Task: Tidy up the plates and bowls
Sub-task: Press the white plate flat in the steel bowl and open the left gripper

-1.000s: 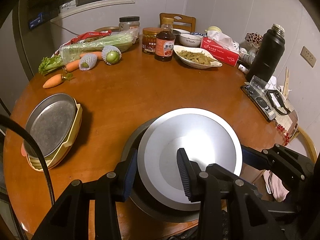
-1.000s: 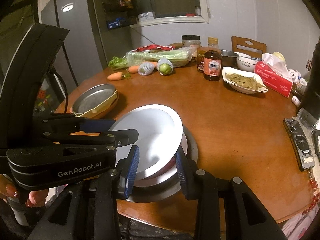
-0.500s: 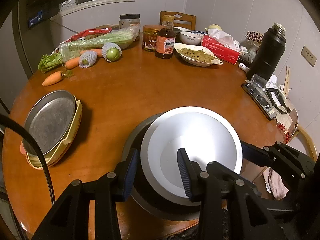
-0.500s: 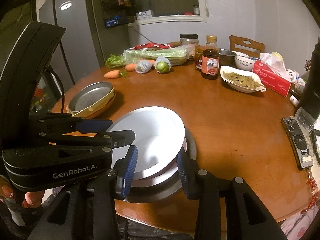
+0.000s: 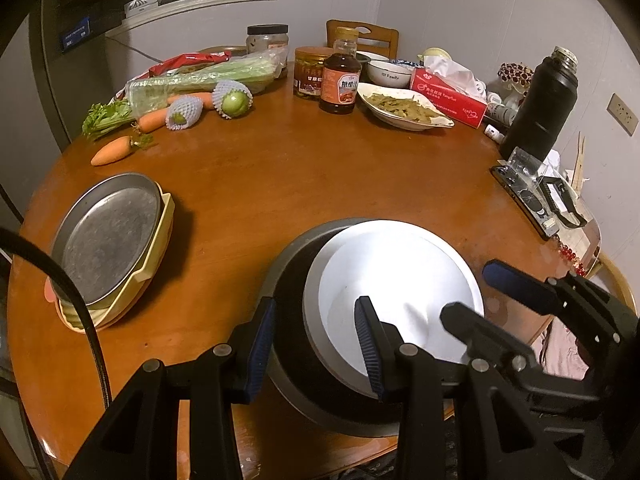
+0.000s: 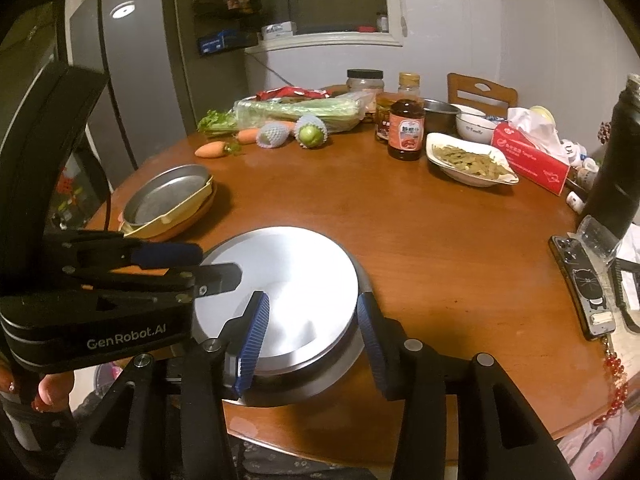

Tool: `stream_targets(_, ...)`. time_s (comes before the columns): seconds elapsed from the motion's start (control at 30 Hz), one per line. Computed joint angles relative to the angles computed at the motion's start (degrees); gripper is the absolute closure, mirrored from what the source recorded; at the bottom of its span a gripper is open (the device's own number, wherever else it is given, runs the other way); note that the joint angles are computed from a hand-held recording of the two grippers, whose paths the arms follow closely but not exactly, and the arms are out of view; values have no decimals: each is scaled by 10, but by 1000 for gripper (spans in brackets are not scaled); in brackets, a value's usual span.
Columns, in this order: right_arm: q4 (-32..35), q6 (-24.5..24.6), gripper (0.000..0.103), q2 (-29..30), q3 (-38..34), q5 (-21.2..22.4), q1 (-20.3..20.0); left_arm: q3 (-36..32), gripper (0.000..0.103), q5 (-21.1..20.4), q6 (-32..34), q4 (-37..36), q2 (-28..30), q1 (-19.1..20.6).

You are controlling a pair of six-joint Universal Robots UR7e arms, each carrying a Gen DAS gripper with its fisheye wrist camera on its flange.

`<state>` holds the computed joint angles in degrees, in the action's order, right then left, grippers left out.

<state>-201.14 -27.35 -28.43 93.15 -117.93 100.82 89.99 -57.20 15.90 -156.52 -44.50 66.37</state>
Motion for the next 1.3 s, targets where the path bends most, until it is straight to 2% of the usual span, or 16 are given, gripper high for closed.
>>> stream_targets(0.4, -3, 5, 54, -5, 4, 0, -1, 12, 62, -2, 14, -21, -7, -4)
stream_targets(0.67, -10, 6, 50, -8, 8, 1, 1, 21, 61, 0, 22, -39, -14, -7)
stream_targets(1.3, -27, 6, 49, -15, 15, -5, 4, 32, 59, 6, 17, -59, -33, -3)
